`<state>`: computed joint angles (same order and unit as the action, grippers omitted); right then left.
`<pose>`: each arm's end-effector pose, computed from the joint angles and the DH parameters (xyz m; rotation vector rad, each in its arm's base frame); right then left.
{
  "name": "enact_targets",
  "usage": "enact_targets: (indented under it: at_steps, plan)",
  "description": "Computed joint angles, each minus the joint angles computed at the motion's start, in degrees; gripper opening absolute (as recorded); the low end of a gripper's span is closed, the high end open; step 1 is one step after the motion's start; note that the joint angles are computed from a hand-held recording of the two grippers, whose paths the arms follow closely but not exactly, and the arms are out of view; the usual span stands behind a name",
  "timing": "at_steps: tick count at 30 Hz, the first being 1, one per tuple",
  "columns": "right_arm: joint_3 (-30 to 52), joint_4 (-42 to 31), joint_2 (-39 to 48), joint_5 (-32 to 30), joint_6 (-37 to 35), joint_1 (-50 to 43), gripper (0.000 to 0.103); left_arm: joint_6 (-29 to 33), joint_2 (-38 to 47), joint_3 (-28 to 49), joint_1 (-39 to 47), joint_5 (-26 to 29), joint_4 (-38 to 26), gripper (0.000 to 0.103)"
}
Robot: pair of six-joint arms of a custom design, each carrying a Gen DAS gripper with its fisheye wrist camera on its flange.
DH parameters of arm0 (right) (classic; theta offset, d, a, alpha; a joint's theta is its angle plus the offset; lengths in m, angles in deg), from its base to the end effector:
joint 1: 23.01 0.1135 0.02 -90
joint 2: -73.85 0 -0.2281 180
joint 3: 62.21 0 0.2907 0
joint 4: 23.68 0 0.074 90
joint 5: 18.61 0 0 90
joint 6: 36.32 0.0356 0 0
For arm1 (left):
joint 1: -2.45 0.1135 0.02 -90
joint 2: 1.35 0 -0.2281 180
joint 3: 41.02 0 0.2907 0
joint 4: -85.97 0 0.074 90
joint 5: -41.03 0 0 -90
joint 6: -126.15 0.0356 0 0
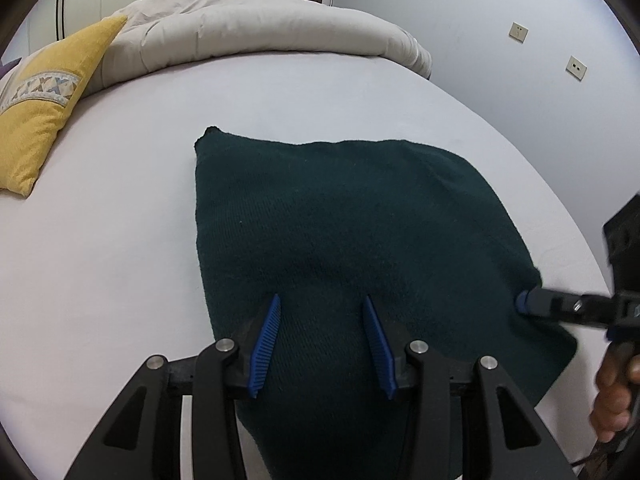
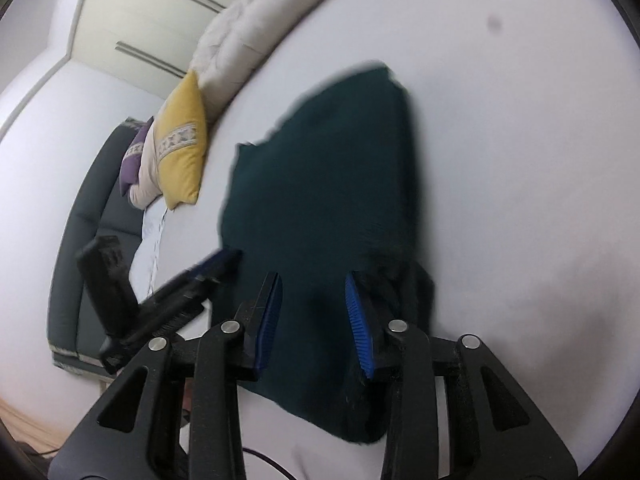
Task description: Fold small clothes
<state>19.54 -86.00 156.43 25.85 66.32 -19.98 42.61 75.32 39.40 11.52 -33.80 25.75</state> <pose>0.3241 0.0426 0.2472 -0.0412 2.5738 1.1484 0.3148 0.0408 0.2641 0.0437 2.5206 -0.2298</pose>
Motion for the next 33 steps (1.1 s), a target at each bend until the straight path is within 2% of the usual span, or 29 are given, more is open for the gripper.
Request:
enact_targets:
  at_steps: [2,7,12,13,14,15,18,21,24,28,31,33]
  plan:
    - [-2.84,2.27,-0.54,-2.12,-0.20,-1.55,0.025,0.28,0.14,0.08,-0.24,-0.39,0.14,0.046]
    - [-14.46,3.37,-8.73,-4.32,-4.88,-5.16,0.024,0.96,-0.62,-1.05,-0.37,-1.08,1.09,0.047]
    - [-18.35,-2.15,-13.15,-5.65,-12.59,-9.90,0.019,1.03,-0.87,-1.29,-0.26,-0.75,1.02,0.047]
    - [-17.75,-3.60,-13.77,-4.61,-12.77,-10.48,0.024,1.16,-0.91,-1.35,-0.12,-0.58,1.05,0.047]
    - [-17.05,-5.54,-14.92,-0.73,-13.04,-11.09,0.025,1.23,-0.91,-1.32,0.03,-0.40,1.03,0.047]
    - [-14.52,-5.91,-14.71,4.65,-10.28,-9.03,0.025,1.28,-0.87,-1.17,0.15,-0.17,0.83,0.047]
    - [-11.78,-6.80,-16.04,6.52,-8.49,-11.37,0.027,1.62,-1.50,-0.19,0.78,0.56,-0.59,0.046]
    - [-6.50,-3.97,-13.96,2.98,-6.18,-10.05,0.027,0.37,-2.98,1.37,2.60,2.07,-1.35,0.046]
    - [1.13,-1.60,-6.70,2.58,-4.68,-3.31,0.027,-0.45,-2.85,4.14,3.51,2.76,-0.10,0.046]
    - [11.54,-0.40,5.97,1.25,-3.83,4.72,0.027,0.14,5.07,10.55,-0.20,-1.51,0.71,0.046]
    - [19.07,-1.70,15.31,6.01,-2.04,8.45,0.026,0.79,11.92,13.77,-1.76,-4.31,0.09,0.046]
    - [22.13,-1.28,19.91,7.84,-0.44,8.49,0.024,1.62,13.01,12.42,-2.04,-5.11,2.83,0.048]
